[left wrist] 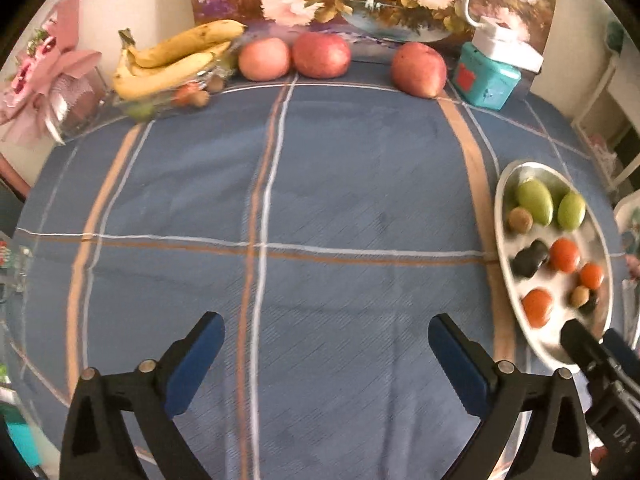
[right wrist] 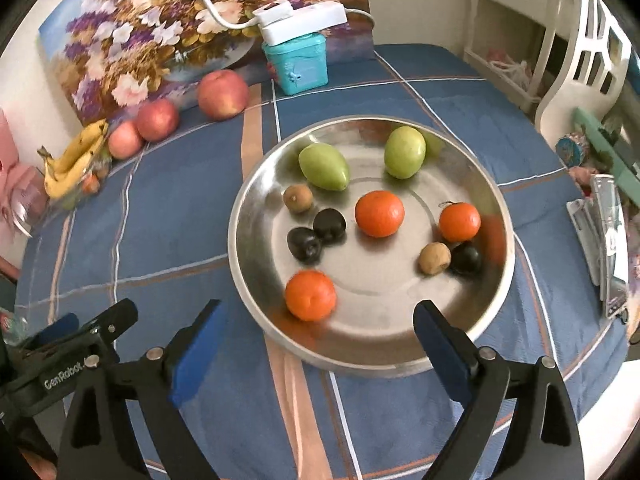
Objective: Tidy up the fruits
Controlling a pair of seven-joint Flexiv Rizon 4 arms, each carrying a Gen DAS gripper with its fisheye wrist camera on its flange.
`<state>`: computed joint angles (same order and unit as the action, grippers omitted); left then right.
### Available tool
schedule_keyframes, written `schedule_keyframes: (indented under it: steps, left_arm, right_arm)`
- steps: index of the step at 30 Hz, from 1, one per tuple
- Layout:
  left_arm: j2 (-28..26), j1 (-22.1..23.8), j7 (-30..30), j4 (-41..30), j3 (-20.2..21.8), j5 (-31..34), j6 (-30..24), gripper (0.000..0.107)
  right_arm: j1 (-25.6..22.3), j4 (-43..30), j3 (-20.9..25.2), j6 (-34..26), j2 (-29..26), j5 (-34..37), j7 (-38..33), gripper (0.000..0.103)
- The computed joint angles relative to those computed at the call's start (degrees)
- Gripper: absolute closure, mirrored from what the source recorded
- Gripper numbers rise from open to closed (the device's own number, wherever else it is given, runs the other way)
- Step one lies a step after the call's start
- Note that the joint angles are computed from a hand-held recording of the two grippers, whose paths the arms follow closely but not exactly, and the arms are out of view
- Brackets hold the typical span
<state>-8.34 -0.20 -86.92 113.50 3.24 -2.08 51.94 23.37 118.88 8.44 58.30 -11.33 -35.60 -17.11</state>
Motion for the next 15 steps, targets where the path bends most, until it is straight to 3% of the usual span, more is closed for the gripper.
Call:
schedule_keyframes:
  steps: [6, 12, 15]
  left_arm:
    - [3.10, 0.09, -1.13, 1.90, 0.61, 1.91, -1.83, 0.004]
    - [6.53, -0.09, -6.35, 2.49, 0.81, 10.61, -3.44, 0.004]
    - [7.13, 0.38, -5.83, 2.99, 0.58, 9.69, -4.48, 0.004]
  right_arm:
    - [0.62, 1.50, 0.86, -0.88, 1.54, -0.44, 0.93, 0.009]
    - [1.11, 2.34, 1.80, -1.75, 2.56, -1.02, 1.21, 0.009]
    - [1.45, 2.57, 2.13, -2.46, 2.98, -1.46, 1.53, 0.008]
